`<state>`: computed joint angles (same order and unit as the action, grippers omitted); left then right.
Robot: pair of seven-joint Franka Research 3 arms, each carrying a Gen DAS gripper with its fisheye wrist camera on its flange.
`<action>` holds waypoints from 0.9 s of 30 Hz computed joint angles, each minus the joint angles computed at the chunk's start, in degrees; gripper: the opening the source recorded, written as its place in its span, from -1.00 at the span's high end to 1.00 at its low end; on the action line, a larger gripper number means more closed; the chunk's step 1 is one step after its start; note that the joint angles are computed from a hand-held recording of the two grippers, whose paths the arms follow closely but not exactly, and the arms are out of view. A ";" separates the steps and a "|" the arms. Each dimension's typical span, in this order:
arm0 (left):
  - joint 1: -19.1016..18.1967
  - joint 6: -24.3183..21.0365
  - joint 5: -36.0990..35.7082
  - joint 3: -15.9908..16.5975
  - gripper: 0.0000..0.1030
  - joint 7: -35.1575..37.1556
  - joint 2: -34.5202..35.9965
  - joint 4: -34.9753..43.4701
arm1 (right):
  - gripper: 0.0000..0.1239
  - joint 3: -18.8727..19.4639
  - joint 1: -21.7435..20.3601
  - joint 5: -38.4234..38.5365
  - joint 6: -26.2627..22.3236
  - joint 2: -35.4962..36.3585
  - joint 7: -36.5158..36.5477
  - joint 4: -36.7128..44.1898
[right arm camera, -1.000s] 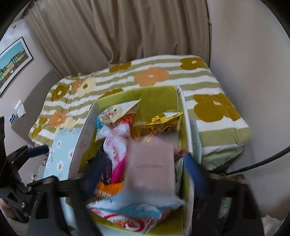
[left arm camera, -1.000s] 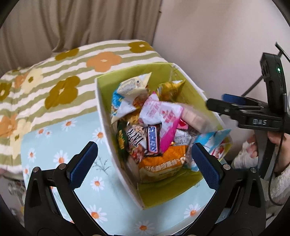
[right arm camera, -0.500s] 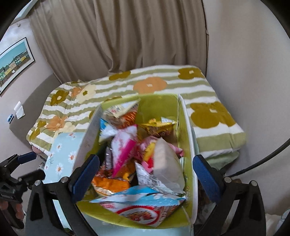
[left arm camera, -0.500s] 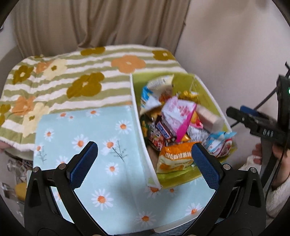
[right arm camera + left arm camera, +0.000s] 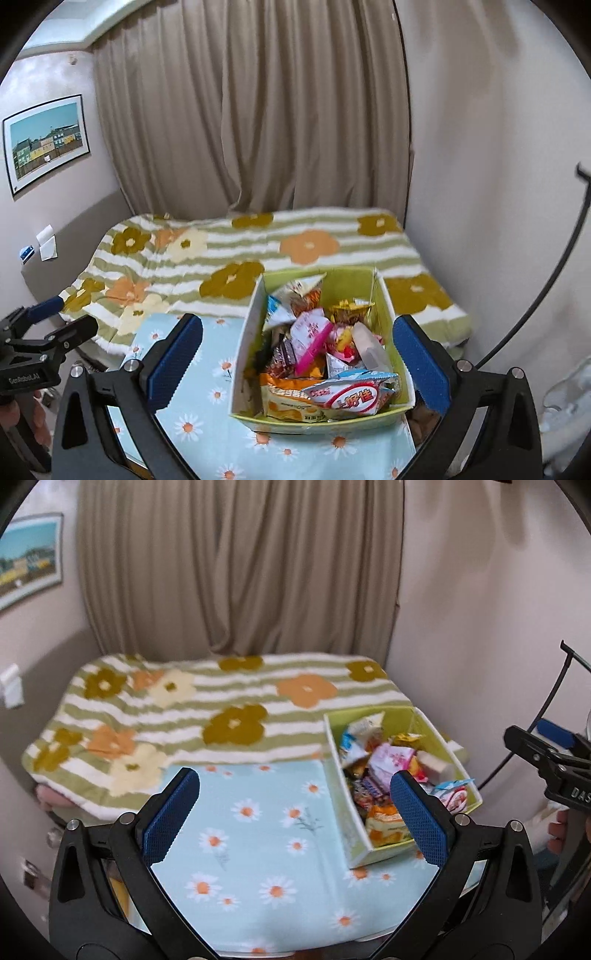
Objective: Organize snacks
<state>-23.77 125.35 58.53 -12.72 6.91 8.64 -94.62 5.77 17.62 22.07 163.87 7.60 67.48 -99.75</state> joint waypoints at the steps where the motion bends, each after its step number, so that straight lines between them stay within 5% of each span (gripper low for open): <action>1: -0.73 -1.85 1.52 -0.19 -0.99 -1.24 -1.10 -1.06 | -0.65 -0.05 0.64 -0.98 2.13 -1.95 0.95 -2.90; 11: -0.28 -3.97 4.41 -4.29 -0.99 -7.09 -9.45 -11.15 | -0.65 0.27 1.78 -7.29 8.16 -9.59 8.35 -14.98; 27: 0.39 -3.26 5.36 -6.16 -0.99 -8.33 -10.14 -12.51 | -0.65 1.03 0.86 -14.54 10.29 -11.74 15.41 -18.28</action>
<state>-23.38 122.10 63.89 -18.88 -1.42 -1.50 -107.13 6.80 18.48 7.53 174.16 -4.14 82.89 -118.03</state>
